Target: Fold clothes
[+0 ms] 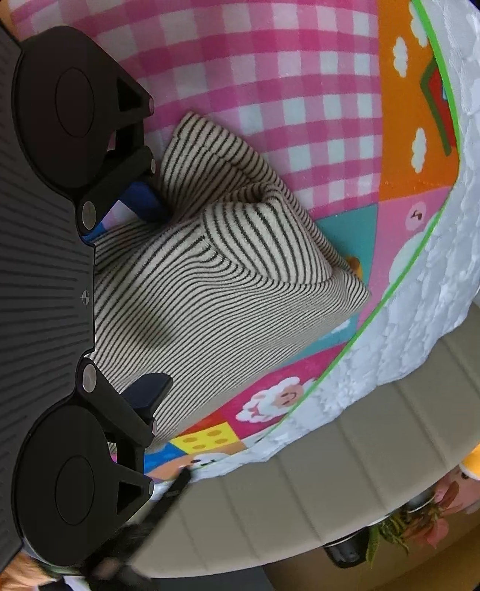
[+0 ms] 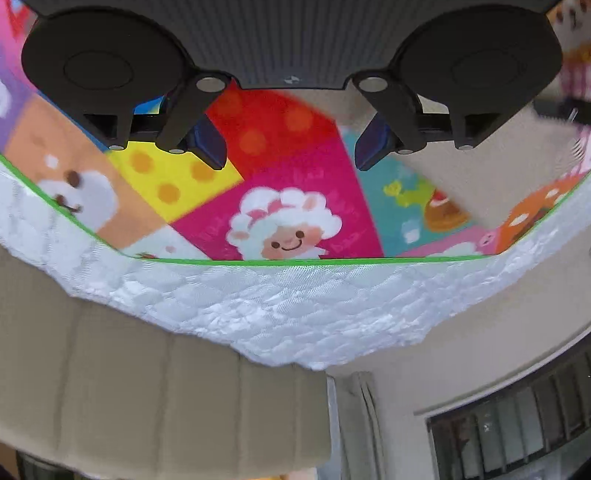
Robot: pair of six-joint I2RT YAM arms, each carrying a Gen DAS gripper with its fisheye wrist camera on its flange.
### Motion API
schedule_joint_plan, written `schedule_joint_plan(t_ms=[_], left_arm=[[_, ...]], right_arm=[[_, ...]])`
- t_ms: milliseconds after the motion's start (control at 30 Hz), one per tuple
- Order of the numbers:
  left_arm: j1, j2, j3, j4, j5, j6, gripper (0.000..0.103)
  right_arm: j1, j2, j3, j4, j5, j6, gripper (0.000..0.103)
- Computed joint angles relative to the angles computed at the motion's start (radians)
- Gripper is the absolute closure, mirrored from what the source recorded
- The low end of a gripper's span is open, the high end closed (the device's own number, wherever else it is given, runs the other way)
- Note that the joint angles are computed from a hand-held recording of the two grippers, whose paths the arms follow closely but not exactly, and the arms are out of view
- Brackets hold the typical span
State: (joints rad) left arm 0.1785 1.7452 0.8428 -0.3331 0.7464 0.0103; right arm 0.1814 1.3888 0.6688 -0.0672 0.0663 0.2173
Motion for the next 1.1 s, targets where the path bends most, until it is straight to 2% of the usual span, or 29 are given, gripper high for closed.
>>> schedule_joint_plan(t_ms=[67, 133, 200, 267, 400, 567, 733, 800, 900, 933, 1100], left_arm=[[-0.005, 0.004, 0.005, 0.003, -0.005, 0.014, 0.01], [-0.012, 0.01, 0.008, 0.012, -0.009, 0.025, 0.01], [-0.012, 0.018, 0.015, 0.019, -0.007, 0.031, 0.01], [-0.012, 0.027, 0.023, 0.027, -0.005, 0.035, 0.01], [-0.032, 0.032, 0.023, 0.066, -0.024, 0.02, 0.009], [-0.057, 0.007, -0.008, 0.117, -0.061, 0.045, 0.008], [-0.047, -0.032, -0.028, 0.119, -0.093, 0.044, 0.008], [-0.018, -0.063, -0.037, 0.09, -0.101, 0.04, 0.008], [0.038, -0.116, -0.042, -0.011, -0.074, 0.052, 0.006], [0.047, -0.128, -0.037, -0.068, -0.062, 0.073, 0.005], [0.017, -0.187, -0.044, -0.299, -0.025, 0.22, 0.005]], right_arm=[[-0.011, 0.148, 0.097, -0.015, -0.045, -0.009, 0.023], [0.026, 0.242, 0.152, -0.051, 0.006, -0.057, 0.023], [0.047, 0.252, 0.108, -0.015, 0.03, -0.083, 0.023], [0.035, 0.212, 0.037, 0.034, 0.008, -0.059, 0.023], [0.032, 0.079, -0.094, 0.037, 0.001, -0.087, 0.023], [0.066, -0.116, -0.197, -0.087, -0.015, -0.058, 0.023], [0.179, -0.299, -0.255, -0.254, 0.018, 0.007, 0.023], [0.233, -0.359, -0.267, -0.307, 0.033, 0.033, 0.023], [0.305, -0.446, -0.297, -0.349, 0.093, 0.081, 0.018], [0.327, -0.472, -0.307, -0.359, 0.127, 0.101, 0.015], [0.464, -0.597, -0.325, -0.397, 0.249, 0.147, 0.015]])
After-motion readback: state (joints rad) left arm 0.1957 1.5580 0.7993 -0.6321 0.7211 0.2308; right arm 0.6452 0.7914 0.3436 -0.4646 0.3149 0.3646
